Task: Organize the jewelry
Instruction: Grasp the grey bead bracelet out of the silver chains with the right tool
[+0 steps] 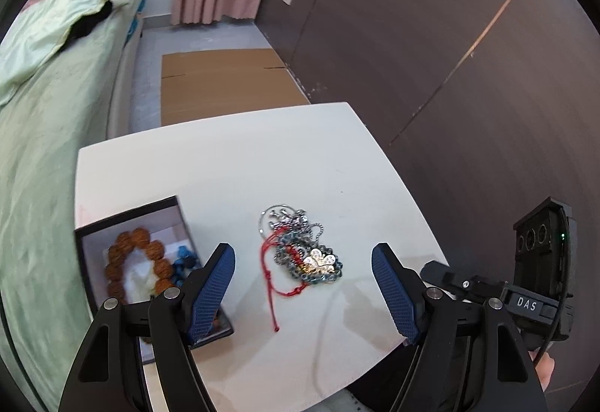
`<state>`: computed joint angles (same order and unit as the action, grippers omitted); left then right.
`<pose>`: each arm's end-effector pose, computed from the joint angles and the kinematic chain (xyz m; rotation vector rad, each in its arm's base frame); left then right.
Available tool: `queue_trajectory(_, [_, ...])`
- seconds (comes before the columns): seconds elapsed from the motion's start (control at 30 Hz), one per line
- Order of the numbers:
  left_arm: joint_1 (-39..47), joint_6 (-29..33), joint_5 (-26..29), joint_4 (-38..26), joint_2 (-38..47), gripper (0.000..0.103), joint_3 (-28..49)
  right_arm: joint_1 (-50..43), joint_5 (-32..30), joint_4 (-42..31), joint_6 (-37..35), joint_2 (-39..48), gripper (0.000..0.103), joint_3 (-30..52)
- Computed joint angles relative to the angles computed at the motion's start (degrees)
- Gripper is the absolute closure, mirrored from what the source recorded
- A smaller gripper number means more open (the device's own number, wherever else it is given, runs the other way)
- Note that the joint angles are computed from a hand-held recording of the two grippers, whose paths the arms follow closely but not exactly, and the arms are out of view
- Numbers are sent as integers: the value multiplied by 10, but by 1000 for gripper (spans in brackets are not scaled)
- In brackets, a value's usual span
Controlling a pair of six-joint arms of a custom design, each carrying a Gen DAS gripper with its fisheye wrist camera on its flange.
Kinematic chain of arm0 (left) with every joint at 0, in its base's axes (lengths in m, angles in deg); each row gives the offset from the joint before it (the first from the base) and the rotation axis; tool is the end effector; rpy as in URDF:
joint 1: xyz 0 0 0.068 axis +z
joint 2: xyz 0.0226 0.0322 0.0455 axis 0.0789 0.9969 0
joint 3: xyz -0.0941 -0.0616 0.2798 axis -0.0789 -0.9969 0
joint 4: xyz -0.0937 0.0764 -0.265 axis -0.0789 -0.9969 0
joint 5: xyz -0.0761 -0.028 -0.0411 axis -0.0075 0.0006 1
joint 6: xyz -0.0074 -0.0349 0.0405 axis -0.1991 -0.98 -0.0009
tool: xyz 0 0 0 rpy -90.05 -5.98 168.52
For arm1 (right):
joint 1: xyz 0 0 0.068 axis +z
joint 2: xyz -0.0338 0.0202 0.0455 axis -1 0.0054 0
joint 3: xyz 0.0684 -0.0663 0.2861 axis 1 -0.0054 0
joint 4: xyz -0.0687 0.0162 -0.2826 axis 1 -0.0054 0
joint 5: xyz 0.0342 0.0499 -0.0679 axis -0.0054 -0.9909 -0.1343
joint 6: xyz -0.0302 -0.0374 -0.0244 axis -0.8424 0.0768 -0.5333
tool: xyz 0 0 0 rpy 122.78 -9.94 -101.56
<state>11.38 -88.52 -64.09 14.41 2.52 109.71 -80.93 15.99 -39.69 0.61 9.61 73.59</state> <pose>0.2825 0.0222 0.2890 -0.1401 2.5479 -0.4131 0.3098 0.0716 0.2115 0.0085 2.5835 1.1306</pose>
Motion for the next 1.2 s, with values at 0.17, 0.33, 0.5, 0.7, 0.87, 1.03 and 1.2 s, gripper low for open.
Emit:
queue_trajectory(0.17, [-10,11,-13,17,21,47,-1,10,-18,24,19,32,49,-6])
queue_trajectory(0.33, [6,21,-5,29,26,55,-11,39,2,40,39,73,57,5])
queue_trajectory(0.5, [26,28,1,36,19,55,-21,84,42,45,49,105,71,28])
queue_trajectory(0.7, [56,46,19,40,12,55,-24,118,103,51,58,123,80,47])
queue_trajectory(0.87, [72,52,40,40,15,55,-25,115,109,71,82,125,85,41])
queue_trajectory(1.03, [83,57,52,39,7,55,-29,96,94,112,117,104,87,13])
queue_trajectory(1.2, [81,62,51,37,5,55,-32,79,81,126,122,63,93,-7])
